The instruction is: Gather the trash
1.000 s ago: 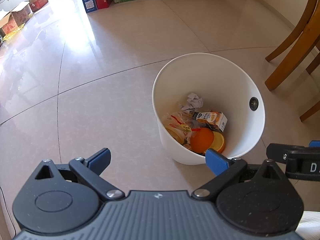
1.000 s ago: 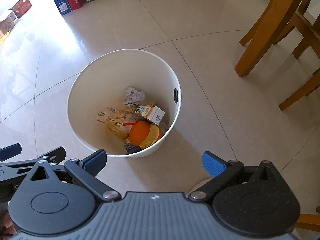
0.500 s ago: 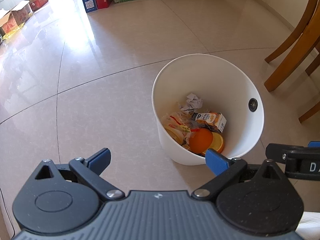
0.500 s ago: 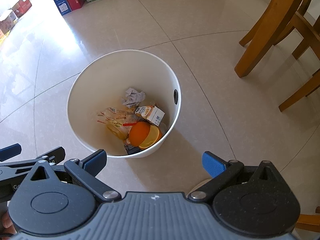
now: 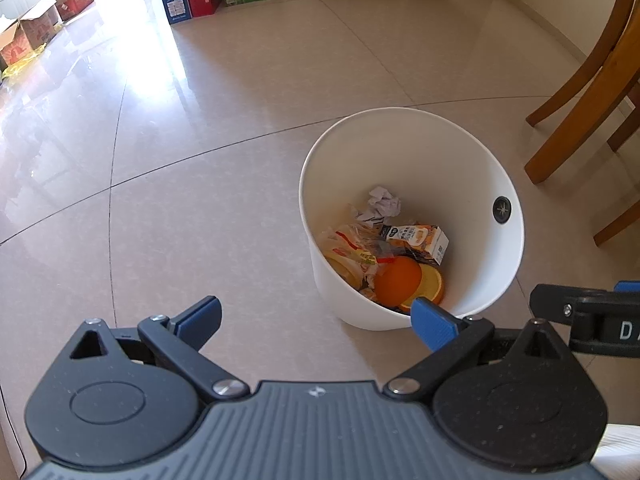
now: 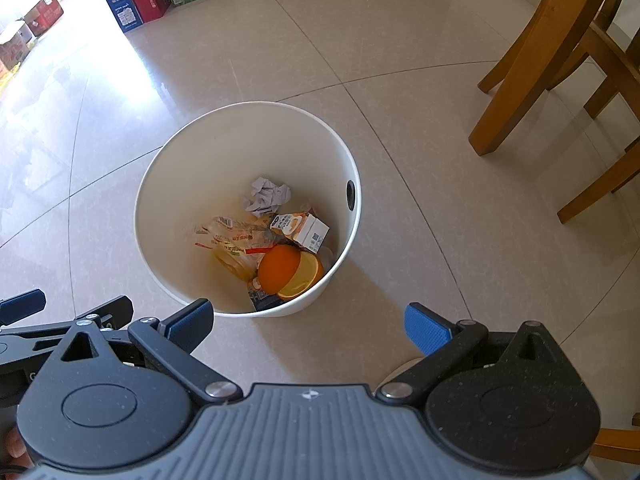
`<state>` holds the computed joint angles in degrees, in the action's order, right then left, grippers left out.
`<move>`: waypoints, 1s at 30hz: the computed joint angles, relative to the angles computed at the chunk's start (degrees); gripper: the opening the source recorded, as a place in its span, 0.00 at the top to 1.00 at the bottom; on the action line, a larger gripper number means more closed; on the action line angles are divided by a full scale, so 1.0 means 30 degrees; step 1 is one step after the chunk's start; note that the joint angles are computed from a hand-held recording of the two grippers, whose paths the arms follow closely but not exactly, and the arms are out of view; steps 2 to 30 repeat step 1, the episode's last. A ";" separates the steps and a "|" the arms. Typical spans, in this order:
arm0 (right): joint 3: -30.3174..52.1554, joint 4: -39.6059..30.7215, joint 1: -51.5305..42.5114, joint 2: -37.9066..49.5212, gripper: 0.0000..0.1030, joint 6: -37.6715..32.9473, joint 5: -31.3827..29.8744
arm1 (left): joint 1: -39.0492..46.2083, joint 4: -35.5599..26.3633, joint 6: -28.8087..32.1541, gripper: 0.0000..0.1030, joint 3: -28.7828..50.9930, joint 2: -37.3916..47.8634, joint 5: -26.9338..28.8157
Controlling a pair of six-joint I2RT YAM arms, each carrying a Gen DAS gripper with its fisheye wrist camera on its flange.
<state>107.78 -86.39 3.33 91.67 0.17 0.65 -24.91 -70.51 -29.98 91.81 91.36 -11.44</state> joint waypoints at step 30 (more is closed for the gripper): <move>0.0046 -0.0025 -0.0022 0.0007 0.00 -0.0010 -0.0002 | -0.0007 0.0017 0.0004 0.03 -0.0002 0.0007 0.0011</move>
